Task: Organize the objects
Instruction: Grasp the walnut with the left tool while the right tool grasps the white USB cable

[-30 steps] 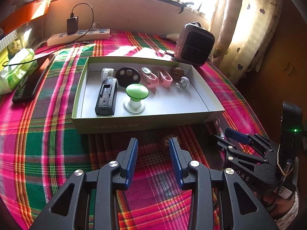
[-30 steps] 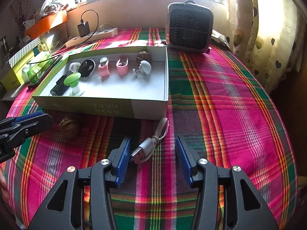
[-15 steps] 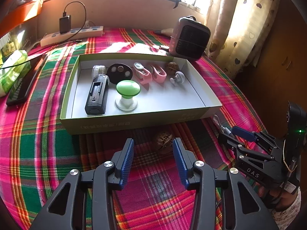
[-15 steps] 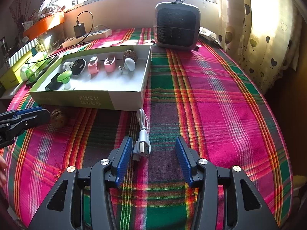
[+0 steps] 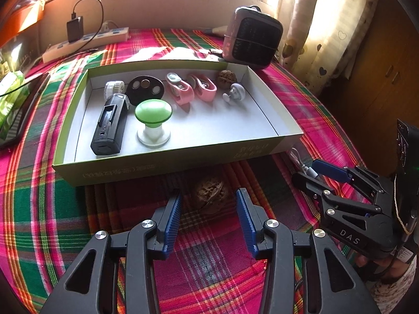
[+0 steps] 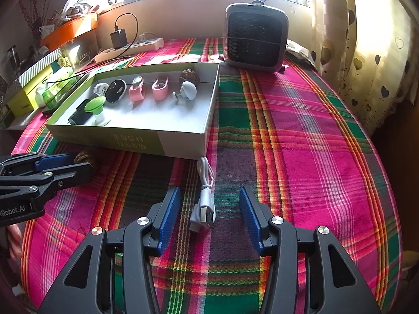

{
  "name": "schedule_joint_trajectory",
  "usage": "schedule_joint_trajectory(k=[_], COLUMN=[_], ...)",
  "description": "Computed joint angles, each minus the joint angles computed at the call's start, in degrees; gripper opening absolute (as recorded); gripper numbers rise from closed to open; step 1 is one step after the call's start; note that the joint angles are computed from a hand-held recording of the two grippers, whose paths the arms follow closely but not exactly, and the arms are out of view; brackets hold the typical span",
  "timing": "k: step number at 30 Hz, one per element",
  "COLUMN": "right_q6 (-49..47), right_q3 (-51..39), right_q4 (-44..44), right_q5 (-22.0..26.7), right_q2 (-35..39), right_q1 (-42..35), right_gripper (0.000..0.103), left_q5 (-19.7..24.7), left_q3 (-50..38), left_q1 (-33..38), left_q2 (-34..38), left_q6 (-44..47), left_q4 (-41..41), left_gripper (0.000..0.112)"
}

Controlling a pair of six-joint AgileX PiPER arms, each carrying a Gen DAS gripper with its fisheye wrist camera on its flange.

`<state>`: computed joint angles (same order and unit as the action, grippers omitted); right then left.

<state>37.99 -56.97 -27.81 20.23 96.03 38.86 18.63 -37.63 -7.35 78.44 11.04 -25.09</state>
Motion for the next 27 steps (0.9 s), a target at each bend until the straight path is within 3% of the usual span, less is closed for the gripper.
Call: schedule_joint_trajectory(k=[9, 13, 18, 27], right_q6=[-1.81, -1.61, -1.85, -3.37], right_q3=[-0.18, -0.29, -0.24, -0.09], right_q4=[1.08, 0.85, 1.22, 1.83], right_q5=[-0.19, -0.07, -0.18, -0.82], right_q2=[0.12, 0.17, 0.07, -0.06], right_q1=[-0.36, -0.28, -0.23, 0.12], right_gripper=[0.049, 0.049, 0.048, 0.029], left_q5=[-1.54, -2.12, -2.37, -2.52], left_q3=[-0.72, -1.02, -0.83, -0.71], left_q1=[-1.27, -3.11, -3.4, -3.41], left_q2=[1.09, 1.41, 1.34, 1.3], left_q6=[-6.64, -15.38, -17.95, -21.17], left_q4=[5.39, 13.95, 16.17, 19.06], left_gripper=[0.04, 0.04, 0.037, 0.028])
